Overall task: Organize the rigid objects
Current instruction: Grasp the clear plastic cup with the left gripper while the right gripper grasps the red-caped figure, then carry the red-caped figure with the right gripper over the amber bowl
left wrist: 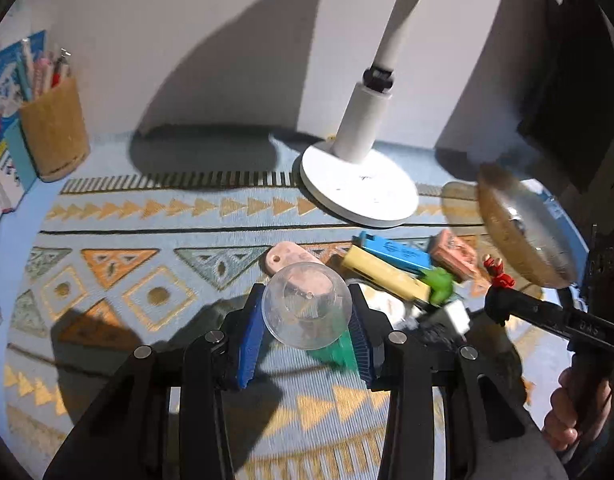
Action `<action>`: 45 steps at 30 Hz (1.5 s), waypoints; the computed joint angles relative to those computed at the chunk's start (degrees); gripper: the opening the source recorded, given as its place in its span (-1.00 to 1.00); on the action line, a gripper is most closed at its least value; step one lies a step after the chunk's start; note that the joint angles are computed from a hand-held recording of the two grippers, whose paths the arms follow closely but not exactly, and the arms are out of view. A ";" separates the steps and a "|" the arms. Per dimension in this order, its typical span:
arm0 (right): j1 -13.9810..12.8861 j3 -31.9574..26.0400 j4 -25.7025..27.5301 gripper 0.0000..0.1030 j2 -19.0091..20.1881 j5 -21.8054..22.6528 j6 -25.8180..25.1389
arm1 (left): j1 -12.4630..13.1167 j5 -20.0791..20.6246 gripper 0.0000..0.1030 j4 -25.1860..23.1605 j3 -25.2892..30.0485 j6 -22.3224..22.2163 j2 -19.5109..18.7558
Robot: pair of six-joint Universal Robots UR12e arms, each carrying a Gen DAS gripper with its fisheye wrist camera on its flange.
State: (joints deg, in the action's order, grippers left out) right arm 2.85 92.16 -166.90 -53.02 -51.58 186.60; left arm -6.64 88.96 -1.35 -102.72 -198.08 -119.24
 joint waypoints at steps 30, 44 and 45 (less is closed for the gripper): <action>2.08 12.47 2.29 0.21 -9.15 -14.76 -10.56 | -3.75 9.47 -0.29 6.31 -7.31 -1.60 0.72; 6.40 10.71 -3.22 -0.25 -6.54 -25.59 -16.57 | -3.65 9.31 -0.29 5.80 -7.26 -1.87 0.72; 6.25 11.06 -3.73 -0.25 -6.81 -25.09 -16.48 | -3.75 9.73 -0.29 5.92 -7.28 -1.70 0.75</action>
State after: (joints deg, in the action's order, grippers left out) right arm 9.10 103.22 -170.63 -59.84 -76.67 170.12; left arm -10.39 98.68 4.57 -110.01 -199.78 -118.49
